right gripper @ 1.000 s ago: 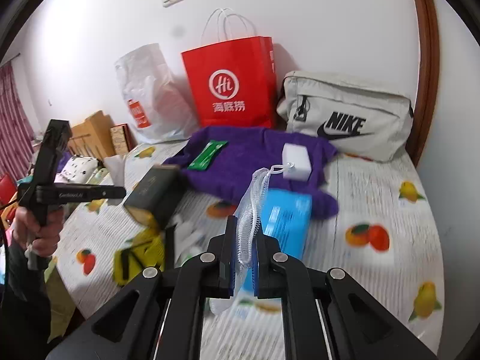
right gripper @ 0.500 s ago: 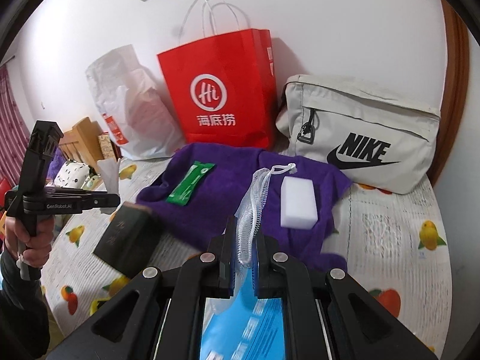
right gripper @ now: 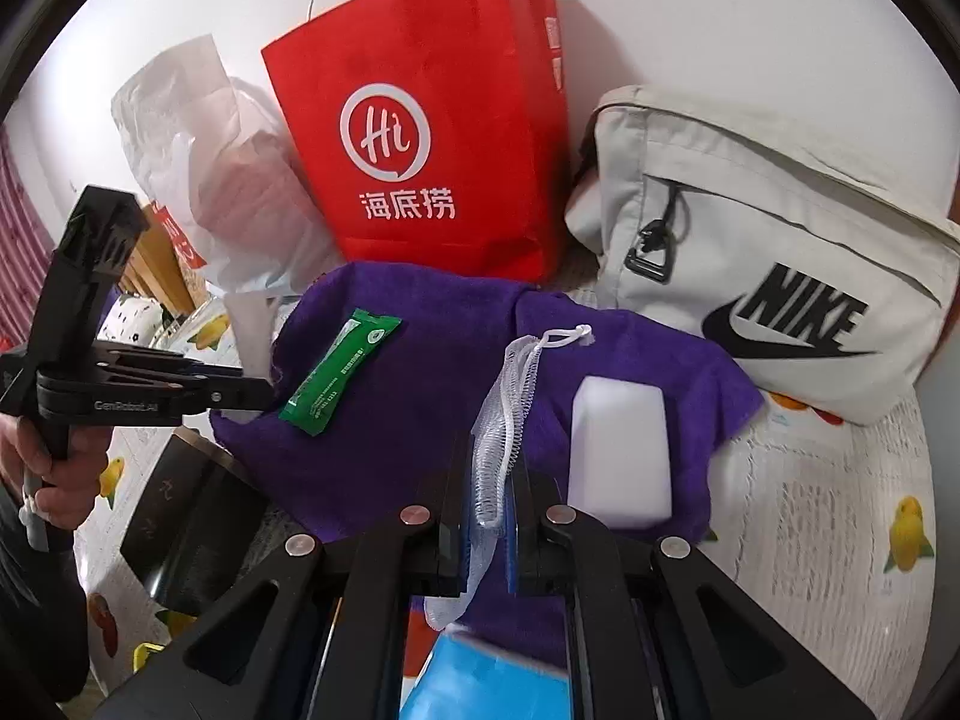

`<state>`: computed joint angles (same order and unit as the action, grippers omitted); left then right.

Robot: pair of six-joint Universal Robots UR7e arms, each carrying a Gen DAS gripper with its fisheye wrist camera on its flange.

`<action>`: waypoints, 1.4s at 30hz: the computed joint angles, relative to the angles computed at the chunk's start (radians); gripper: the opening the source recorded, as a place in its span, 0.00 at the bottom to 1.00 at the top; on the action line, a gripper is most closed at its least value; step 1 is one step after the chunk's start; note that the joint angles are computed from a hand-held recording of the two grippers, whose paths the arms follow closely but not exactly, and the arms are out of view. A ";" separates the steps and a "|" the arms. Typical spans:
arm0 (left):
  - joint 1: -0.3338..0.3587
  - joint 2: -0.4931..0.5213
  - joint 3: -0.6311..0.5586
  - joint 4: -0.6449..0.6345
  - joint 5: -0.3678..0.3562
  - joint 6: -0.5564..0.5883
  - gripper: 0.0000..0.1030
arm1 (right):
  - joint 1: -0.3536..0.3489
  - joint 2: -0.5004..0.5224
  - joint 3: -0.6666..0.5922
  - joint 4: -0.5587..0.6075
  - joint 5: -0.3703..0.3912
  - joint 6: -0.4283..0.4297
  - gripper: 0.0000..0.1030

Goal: Organize soft objects
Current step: 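Carry the tissue and mesh bag over the purple towel with both grippers, then open both grippers to drop the tissue and mesh bag onto the towel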

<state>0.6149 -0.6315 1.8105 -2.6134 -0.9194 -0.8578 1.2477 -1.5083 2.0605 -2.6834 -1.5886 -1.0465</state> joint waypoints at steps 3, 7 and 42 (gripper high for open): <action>0.022 0.018 -0.026 0.004 -0.033 0.020 0.17 | 0.008 0.031 -0.022 0.011 -0.013 0.014 0.08; 0.048 0.047 -0.073 0.067 -0.069 0.029 0.17 | 0.021 0.073 -0.040 -0.004 -0.062 0.014 0.08; -0.165 -0.099 0.130 0.104 0.058 -0.171 0.64 | -0.034 -0.219 0.167 -0.064 -0.006 -0.032 0.59</action>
<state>0.4496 -0.7304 1.9406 -2.5095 -0.8613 -1.0289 1.2137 -1.7278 2.2277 -2.7470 -1.5941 -1.0783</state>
